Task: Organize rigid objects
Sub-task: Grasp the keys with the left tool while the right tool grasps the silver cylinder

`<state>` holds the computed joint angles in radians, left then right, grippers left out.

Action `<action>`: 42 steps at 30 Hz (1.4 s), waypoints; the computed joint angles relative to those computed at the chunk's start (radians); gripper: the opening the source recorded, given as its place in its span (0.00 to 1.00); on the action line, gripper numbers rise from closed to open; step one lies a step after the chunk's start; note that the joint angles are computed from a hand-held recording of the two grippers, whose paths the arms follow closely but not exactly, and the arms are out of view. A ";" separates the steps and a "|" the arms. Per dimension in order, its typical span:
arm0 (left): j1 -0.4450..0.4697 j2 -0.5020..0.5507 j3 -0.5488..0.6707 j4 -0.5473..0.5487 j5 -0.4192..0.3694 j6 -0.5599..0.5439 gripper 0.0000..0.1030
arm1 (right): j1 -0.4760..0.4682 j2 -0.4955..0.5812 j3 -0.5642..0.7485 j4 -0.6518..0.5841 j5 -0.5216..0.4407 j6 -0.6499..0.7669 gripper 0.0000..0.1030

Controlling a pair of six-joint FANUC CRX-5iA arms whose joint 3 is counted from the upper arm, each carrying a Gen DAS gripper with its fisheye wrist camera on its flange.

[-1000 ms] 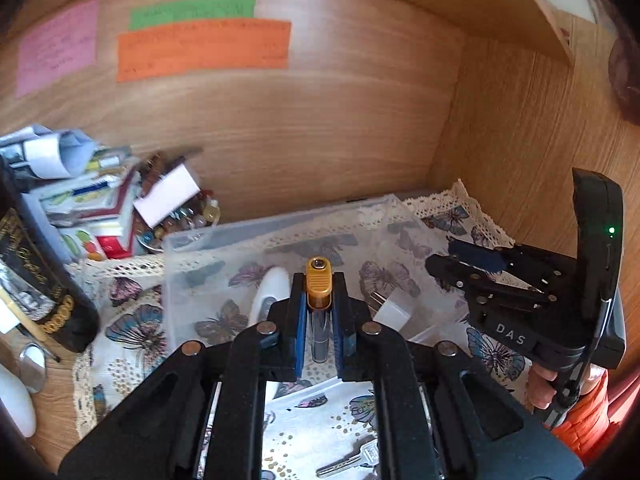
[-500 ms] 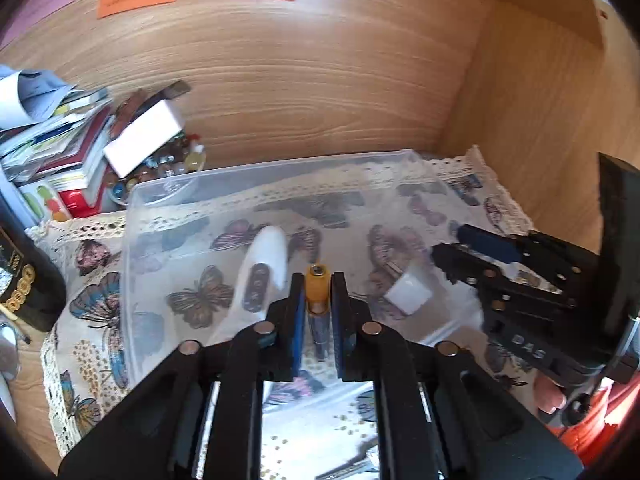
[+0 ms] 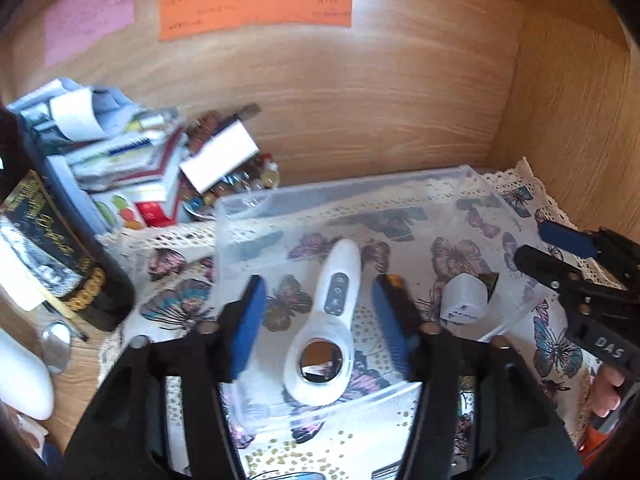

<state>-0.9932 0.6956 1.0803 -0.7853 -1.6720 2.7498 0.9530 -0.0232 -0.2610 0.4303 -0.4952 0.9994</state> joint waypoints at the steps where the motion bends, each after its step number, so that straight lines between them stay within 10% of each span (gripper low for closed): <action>1: -0.011 0.007 0.017 -0.021 -0.019 -0.006 0.62 | 0.001 -0.012 -0.013 0.016 0.010 -0.015 0.48; 15: -0.128 0.062 0.150 -0.142 -0.104 -0.076 0.96 | 0.032 -0.172 -0.183 0.199 0.058 -0.194 0.66; 28: -0.125 0.044 0.032 0.043 -0.015 0.038 0.95 | 0.068 -0.239 -0.262 0.070 -0.044 -0.167 0.66; 32: -0.109 0.035 -0.012 0.110 0.020 0.038 0.76 | 0.072 -0.240 -0.263 0.001 -0.071 -0.129 0.57; 42: -0.070 0.067 -0.002 0.209 0.053 -0.041 0.72 | 0.062 -0.219 -0.233 -0.153 -0.101 -0.016 0.42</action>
